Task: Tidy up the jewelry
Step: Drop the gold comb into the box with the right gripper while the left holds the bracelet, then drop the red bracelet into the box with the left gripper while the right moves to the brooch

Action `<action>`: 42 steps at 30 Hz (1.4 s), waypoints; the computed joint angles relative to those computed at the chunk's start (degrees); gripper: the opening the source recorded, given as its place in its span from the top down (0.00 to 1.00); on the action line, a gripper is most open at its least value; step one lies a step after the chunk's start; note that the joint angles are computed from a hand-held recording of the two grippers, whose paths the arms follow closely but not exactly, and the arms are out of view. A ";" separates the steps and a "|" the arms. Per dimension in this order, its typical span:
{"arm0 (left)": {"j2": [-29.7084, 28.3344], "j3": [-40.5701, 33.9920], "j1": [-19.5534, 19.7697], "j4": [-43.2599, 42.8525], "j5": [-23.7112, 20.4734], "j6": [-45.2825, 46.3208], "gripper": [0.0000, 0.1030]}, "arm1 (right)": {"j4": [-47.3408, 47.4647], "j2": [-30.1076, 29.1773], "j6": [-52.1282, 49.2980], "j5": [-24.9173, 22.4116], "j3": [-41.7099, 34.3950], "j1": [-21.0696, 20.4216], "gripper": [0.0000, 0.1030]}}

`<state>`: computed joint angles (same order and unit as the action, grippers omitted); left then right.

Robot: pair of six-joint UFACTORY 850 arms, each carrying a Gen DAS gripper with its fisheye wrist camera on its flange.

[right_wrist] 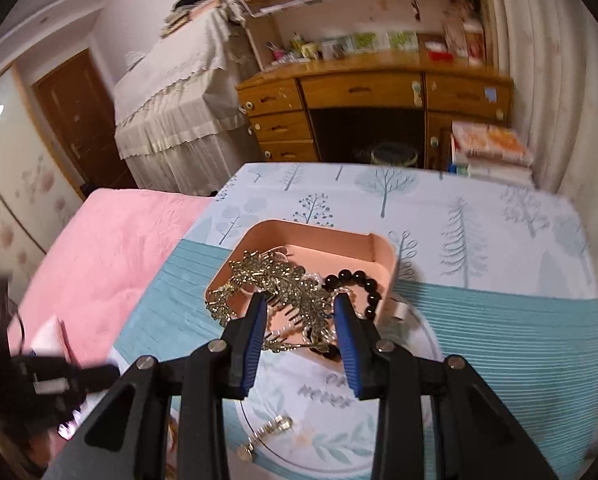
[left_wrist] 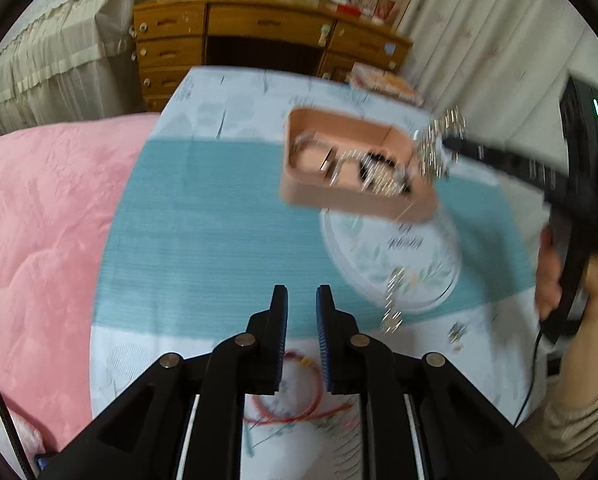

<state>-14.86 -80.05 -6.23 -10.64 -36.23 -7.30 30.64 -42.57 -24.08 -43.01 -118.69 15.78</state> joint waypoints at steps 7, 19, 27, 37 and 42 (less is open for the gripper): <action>-0.13 4.20 1.18 -1.13 -4.41 1.40 0.83 | -12.00 -12.27 14.92 -9.80 -17.65 1.49 0.66; -2.49 3.43 0.82 -2.90 -8.76 4.59 0.83 | -12.19 -5.53 14.81 -5.31 -6.23 1.93 0.65; -3.87 1.30 -0.90 3.46 -11.15 2.11 0.87 | -2.15 10.28 1.15 3.85 17.71 2.17 0.65; -2.87 2.40 0.59 -3.00 -9.82 2.17 0.96 | 7.80 19.32 -8.32 6.42 32.12 0.90 0.65; -0.97 3.01 1.72 -6.47 -8.48 2.71 0.96 | 10.66 21.20 -10.29 7.50 35.03 0.28 0.65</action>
